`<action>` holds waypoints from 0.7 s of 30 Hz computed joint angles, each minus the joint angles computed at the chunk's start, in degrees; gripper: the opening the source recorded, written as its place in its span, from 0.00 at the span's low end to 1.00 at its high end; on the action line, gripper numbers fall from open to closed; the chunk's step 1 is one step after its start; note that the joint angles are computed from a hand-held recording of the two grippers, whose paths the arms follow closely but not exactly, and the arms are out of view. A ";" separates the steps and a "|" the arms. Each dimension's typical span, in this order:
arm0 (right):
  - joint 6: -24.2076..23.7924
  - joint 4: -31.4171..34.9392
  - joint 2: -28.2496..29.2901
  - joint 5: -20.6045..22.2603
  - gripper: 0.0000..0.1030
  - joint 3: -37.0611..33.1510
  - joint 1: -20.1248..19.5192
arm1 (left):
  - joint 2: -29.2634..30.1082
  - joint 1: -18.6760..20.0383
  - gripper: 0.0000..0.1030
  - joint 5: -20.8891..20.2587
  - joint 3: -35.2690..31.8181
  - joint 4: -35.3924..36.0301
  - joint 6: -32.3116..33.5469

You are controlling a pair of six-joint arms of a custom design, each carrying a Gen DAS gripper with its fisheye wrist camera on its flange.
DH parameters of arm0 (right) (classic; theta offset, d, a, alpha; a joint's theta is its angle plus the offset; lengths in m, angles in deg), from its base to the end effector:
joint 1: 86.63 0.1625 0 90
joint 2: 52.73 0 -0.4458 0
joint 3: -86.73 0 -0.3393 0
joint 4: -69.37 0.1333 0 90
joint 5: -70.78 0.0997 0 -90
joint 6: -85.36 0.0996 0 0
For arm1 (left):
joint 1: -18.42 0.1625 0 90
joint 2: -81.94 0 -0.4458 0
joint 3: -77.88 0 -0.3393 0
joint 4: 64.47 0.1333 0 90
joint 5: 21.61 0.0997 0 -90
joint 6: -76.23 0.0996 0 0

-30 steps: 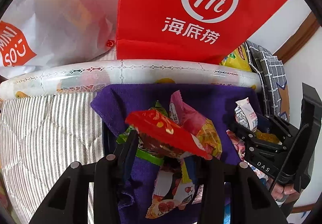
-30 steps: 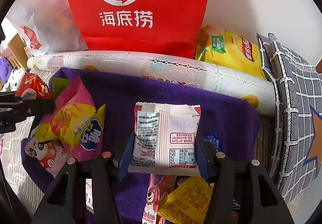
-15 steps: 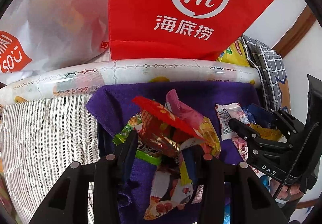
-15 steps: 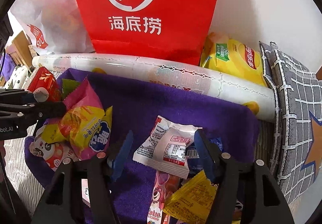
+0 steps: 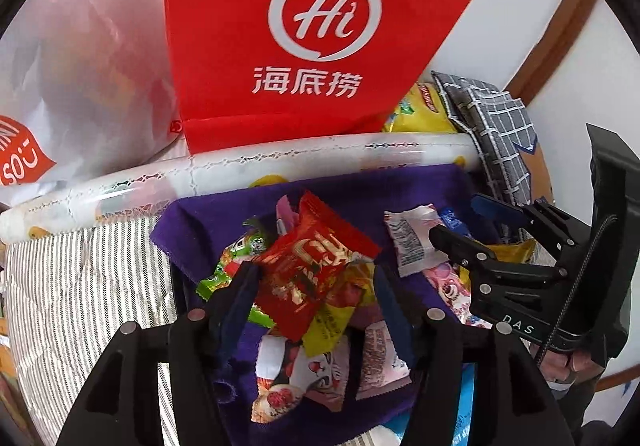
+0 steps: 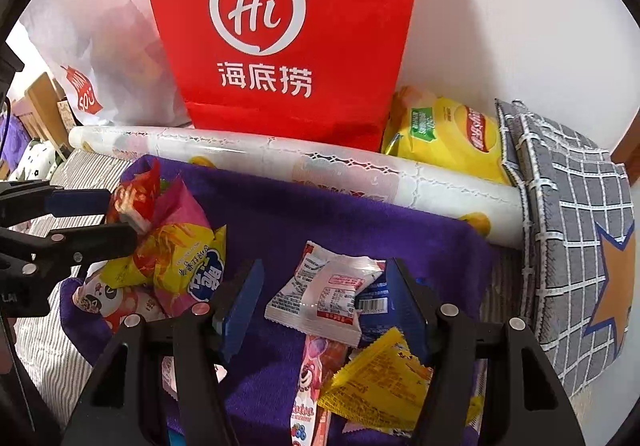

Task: Organize snacks

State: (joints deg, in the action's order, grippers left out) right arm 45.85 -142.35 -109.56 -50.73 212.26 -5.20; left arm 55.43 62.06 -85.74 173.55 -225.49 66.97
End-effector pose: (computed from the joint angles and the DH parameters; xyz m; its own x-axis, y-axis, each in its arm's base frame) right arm 0.0066 -0.5015 0.2481 -0.6594 0.0381 0.7508 -0.4276 0.8024 -0.4163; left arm -0.3283 -0.5573 -0.0420 -0.7394 0.5220 -0.4252 0.6123 0.7840 -0.1022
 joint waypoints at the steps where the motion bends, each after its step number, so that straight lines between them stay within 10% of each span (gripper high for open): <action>1: 0.25 -0.16 -0.32 -0.17 0.62 0.26 0.20 | -0.02 -0.15 0.59 -0.07 0.08 -0.15 -0.03; 21: 9.20 -13.09 -6.29 -5.56 0.68 13.41 6.44 | -6.44 -8.22 0.71 1.66 13.46 -8.84 -6.80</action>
State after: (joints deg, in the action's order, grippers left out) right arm 55.05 -155.44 -115.85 -56.29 225.68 1.23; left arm 48.99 53.84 -84.08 187.01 -234.33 60.18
